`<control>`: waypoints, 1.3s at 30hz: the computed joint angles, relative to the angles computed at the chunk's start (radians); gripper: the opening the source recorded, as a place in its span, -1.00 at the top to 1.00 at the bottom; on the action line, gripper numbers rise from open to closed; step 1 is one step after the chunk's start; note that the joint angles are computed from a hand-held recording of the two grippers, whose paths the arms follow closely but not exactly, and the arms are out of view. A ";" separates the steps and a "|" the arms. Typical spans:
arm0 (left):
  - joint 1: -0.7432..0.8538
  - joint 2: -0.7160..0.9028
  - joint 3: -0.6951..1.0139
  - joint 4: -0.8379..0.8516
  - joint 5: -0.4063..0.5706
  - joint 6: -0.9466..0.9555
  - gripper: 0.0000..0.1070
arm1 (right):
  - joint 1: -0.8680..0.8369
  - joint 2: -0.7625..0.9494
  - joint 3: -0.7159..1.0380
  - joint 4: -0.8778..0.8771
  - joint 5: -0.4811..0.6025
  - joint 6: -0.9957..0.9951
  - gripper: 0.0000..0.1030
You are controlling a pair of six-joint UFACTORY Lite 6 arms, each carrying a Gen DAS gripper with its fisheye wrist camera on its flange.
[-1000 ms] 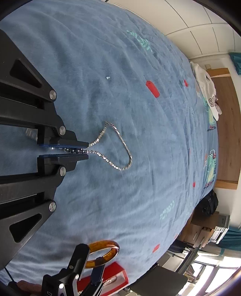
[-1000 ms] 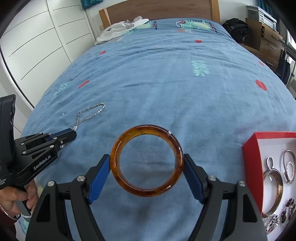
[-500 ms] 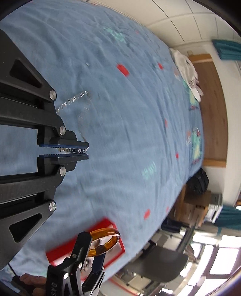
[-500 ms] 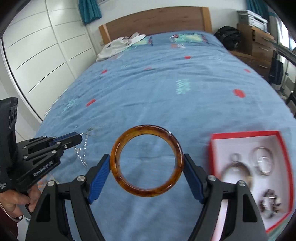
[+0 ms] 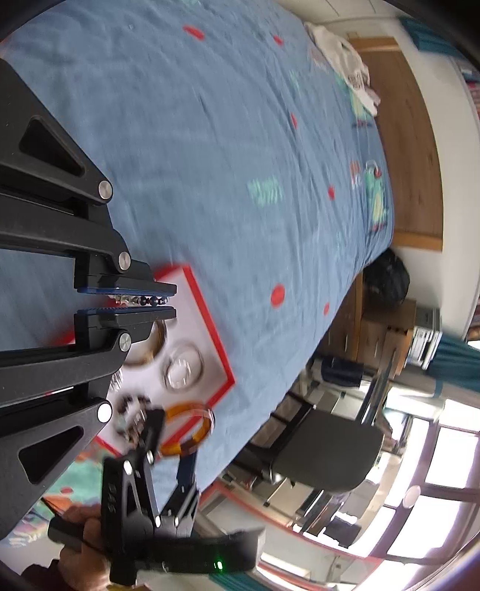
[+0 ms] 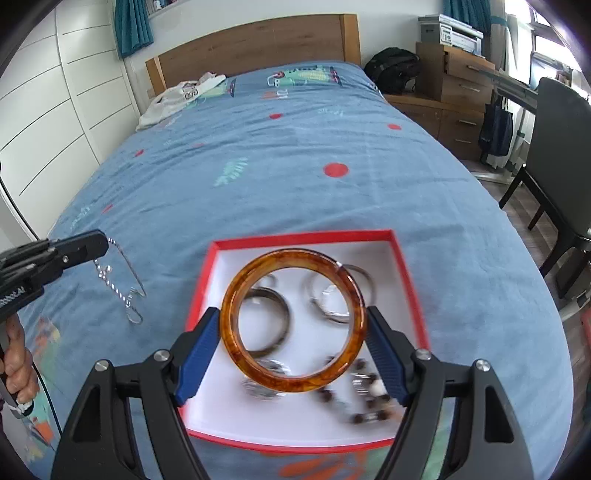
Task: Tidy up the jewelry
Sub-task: 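Carry the bangle and necklace into the red box and open both tools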
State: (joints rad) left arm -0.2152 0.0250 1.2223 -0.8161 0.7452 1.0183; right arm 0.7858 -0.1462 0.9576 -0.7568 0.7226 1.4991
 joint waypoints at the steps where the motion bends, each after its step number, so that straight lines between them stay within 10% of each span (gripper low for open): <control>1: -0.031 0.008 0.003 0.003 -0.014 -0.019 0.91 | -0.033 -0.026 -0.034 0.017 -0.044 -0.042 -0.47; 12: -0.275 0.036 -0.152 0.027 -0.136 -0.091 0.91 | -0.252 -0.053 -0.203 0.424 -0.341 -0.720 -0.47; 39: -0.221 -0.040 -0.200 0.000 -0.075 0.011 0.91 | -0.273 -0.026 -0.242 0.660 -0.286 -1.134 -0.47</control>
State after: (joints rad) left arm -0.4366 -0.0146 1.0228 -0.8162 0.6698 1.0291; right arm 0.5123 -0.1726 0.7154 -0.0970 0.4366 0.3655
